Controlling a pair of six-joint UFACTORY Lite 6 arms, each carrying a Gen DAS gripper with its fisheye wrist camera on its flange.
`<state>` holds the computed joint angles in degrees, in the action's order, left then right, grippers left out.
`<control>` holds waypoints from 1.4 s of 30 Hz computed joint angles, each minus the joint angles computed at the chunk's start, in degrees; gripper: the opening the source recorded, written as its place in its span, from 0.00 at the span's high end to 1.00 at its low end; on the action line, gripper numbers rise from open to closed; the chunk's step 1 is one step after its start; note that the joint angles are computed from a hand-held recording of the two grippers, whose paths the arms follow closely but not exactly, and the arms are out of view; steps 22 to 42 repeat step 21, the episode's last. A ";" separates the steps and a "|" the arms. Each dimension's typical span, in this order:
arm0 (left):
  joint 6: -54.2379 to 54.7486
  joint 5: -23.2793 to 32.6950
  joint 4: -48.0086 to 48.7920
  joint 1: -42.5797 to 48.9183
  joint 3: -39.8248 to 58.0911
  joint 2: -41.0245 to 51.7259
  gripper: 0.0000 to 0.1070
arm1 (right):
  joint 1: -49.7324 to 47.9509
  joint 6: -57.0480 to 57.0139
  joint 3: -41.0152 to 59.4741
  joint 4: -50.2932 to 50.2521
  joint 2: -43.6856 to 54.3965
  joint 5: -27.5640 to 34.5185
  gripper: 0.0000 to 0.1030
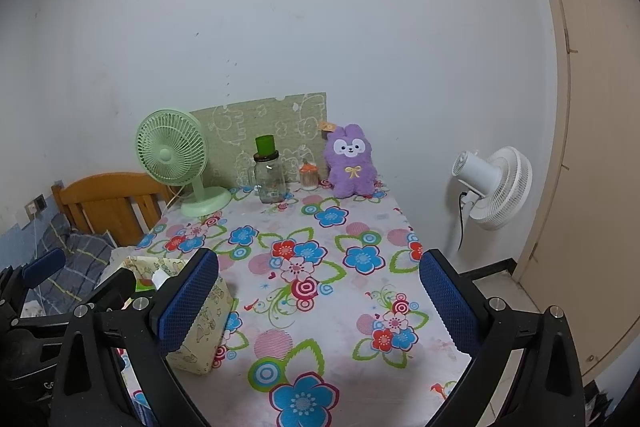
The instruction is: Organize soft objects
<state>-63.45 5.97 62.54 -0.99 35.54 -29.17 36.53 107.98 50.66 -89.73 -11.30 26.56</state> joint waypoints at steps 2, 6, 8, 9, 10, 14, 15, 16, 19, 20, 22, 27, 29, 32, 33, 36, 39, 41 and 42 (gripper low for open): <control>2.01 -0.30 -1.99 0.47 0.00 -0.04 0.04 | -0.14 0.18 -0.10 -0.17 -0.07 -0.24 0.01; 6.73 -1.01 -6.64 1.56 0.00 -0.18 0.04 | -0.18 0.61 0.12 -0.53 0.12 -0.66 0.01; 8.72 -1.48 -8.66 2.06 0.01 -0.08 0.04 | -0.04 0.60 0.20 -0.58 0.22 -0.41 0.01; 7.42 -1.33 -7.38 1.91 0.07 0.02 0.04 | -0.08 0.75 0.24 -0.75 0.32 -0.43 0.01; 6.95 -1.21 -6.91 1.85 0.06 0.02 0.04 | -0.03 0.71 0.27 -0.73 0.35 -0.41 0.01; 9.13 -1.84 -8.87 2.51 0.35 0.78 0.04 | -0.15 0.27 0.41 -0.30 0.46 -0.65 0.01; 10.36 -2.04 -10.06 2.71 0.46 1.03 0.04 | -0.28 0.17 0.47 -0.25 0.53 -0.78 0.01; 11.47 -2.22 -11.12 2.89 0.55 1.25 0.04 | -0.13 0.11 0.50 -0.17 0.59 -0.66 0.01; 10.87 -2.26 -10.56 2.94 0.60 1.40 0.04 | -0.12 0.10 0.49 -0.14 0.62 -0.74 0.01; 9.72 -2.38 -9.50 2.98 0.71 1.73 0.04 | -0.13 0.19 0.49 -0.16 0.70 -0.81 0.01; 6.17 -2.31 -6.05 2.77 0.60 1.84 0.04 | -0.28 0.41 0.50 -0.32 0.83 -1.06 0.01; 6.17 -2.31 -6.05 2.77 0.60 1.84 0.04 | -0.28 0.41 0.50 -0.32 0.83 -1.06 0.01; 6.17 -2.31 -6.05 2.77 0.60 1.84 0.04 | -0.28 0.41 0.50 -0.32 0.83 -1.06 0.01; 6.17 -2.31 -6.05 2.77 0.60 1.84 0.04 | -0.28 0.41 0.50 -0.32 0.83 -1.06 0.01; 6.17 -2.31 -6.05 2.77 0.60 1.84 0.04 | -0.28 0.41 0.50 -0.32 0.83 -1.06 0.01; 6.17 -2.31 -6.05 2.77 0.60 1.84 0.04 | -0.28 0.41 0.50 -0.32 0.83 -1.06 0.01; 6.17 -2.31 -6.05 2.77 0.60 1.84 0.04 | -0.28 0.41 0.50 -0.32 0.83 -1.06 0.01; 6.17 -2.31 -6.05 2.77 0.60 1.84 0.04 | -0.28 0.41 0.50 -0.32 0.83 -1.06 0.01; 6.17 -2.31 -6.05 2.77 0.60 1.84 0.04 | -0.28 0.41 0.50 -0.32 0.83 -1.06 0.01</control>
